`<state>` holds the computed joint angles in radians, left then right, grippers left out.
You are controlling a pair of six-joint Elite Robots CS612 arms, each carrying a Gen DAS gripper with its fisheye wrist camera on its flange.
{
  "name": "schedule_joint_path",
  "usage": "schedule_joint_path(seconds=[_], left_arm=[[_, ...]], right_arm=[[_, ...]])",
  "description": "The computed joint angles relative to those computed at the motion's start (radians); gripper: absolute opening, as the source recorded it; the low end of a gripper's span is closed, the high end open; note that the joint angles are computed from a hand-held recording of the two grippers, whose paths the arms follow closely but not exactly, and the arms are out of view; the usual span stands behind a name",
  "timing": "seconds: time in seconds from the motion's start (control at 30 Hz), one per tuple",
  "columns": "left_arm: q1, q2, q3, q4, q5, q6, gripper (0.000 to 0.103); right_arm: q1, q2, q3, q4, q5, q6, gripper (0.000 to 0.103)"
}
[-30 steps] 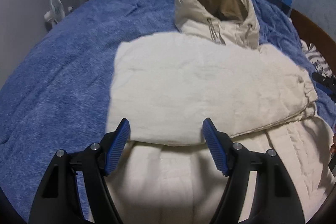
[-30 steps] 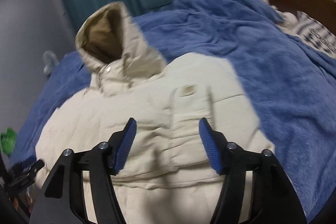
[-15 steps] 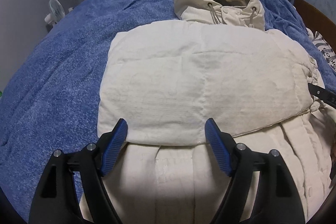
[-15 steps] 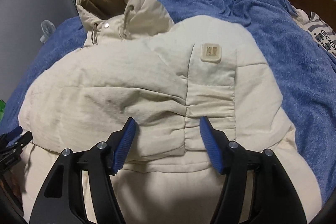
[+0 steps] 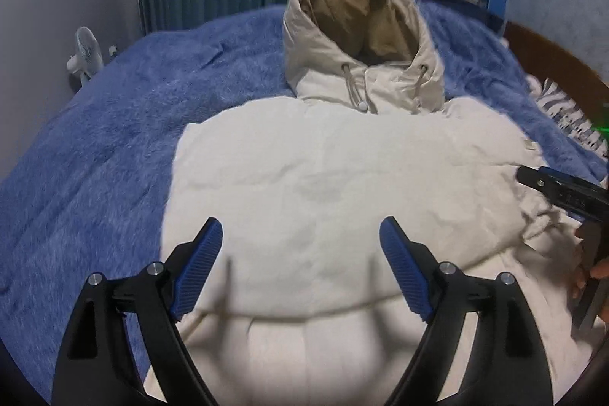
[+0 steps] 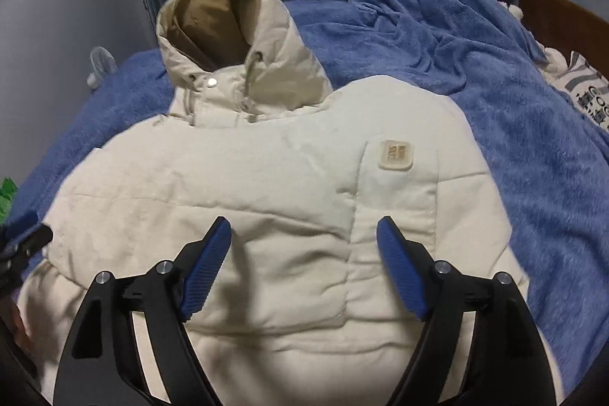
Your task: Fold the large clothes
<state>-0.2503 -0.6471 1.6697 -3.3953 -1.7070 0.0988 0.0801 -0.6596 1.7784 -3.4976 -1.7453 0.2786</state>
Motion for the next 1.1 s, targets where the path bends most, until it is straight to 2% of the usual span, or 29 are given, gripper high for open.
schedule_joint_path(seconds=[0.03, 0.1, 0.13, 0.23, 0.3, 0.37, 0.5, 0.57, 0.73, 0.83, 0.9, 0.97, 1.0, 1.07, 1.1], left_arm=[[-0.008, 0.002, -0.027, 0.048, 0.010, 0.030, 0.080], [-0.018, 0.015, -0.056, 0.055, 0.022, 0.068, 0.080], [-0.021, 0.024, -0.080, 0.089, 0.018, 0.085, 0.080], [-0.016, 0.049, -0.133, 0.204, -0.024, 0.096, 0.081], [-0.005, 0.059, -0.149, 0.239, -0.060, 0.097, 0.082], [0.002, 0.052, -0.154, 0.270, -0.088, 0.124, 0.082], [0.017, 0.049, -0.190, 0.270, -0.139, 0.126, 0.082], [0.014, 0.062, -0.246, 0.304, -0.113, 0.126, 0.082], [0.004, 0.106, -0.392, 0.374, -0.049, 0.080, 0.082], [0.001, 0.123, -0.447, 0.397, -0.047, 0.050, 0.082], [-0.005, 0.126, -0.458, 0.398, -0.033, 0.057, 0.082], [-0.010, 0.125, -0.455, 0.392, -0.033, 0.075, 0.082], [-0.013, 0.125, -0.453, 0.382, -0.024, 0.085, 0.082], [-0.018, 0.126, -0.446, 0.369, -0.021, 0.117, 0.082], [-0.020, 0.126, -0.445, 0.369, -0.023, 0.128, 0.081]], right_arm=[[-0.004, 0.000, -0.004, 0.010, 0.002, 0.006, 0.076], [-0.012, -0.001, -0.016, 0.040, 0.016, 0.017, 0.076], [-0.014, 0.000, -0.023, 0.058, 0.017, 0.019, 0.076], [-0.011, 0.009, -0.053, 0.124, 0.000, -0.016, 0.079], [-0.005, 0.013, -0.068, 0.151, -0.019, -0.058, 0.081], [-0.013, 0.005, -0.073, 0.162, 0.010, -0.067, 0.081], [-0.044, -0.006, -0.098, 0.108, 0.101, -0.054, 0.081], [-0.048, -0.001, -0.137, 0.129, 0.110, -0.067, 0.080], [-0.028, 0.041, -0.296, 0.199, 0.006, -0.160, 0.079], [-0.042, 0.079, -0.391, 0.218, 0.044, -0.101, 0.079], [-0.047, 0.102, -0.449, 0.249, 0.055, -0.061, 0.079], [-0.049, 0.122, -0.498, 0.282, 0.058, -0.032, 0.076], [-0.049, 0.130, -0.519, 0.300, 0.058, -0.026, 0.070], [-0.049, 0.143, -0.550, 0.337, 0.055, -0.030, 0.054], [-0.051, 0.146, -0.558, 0.354, 0.075, -0.043, 0.031]])
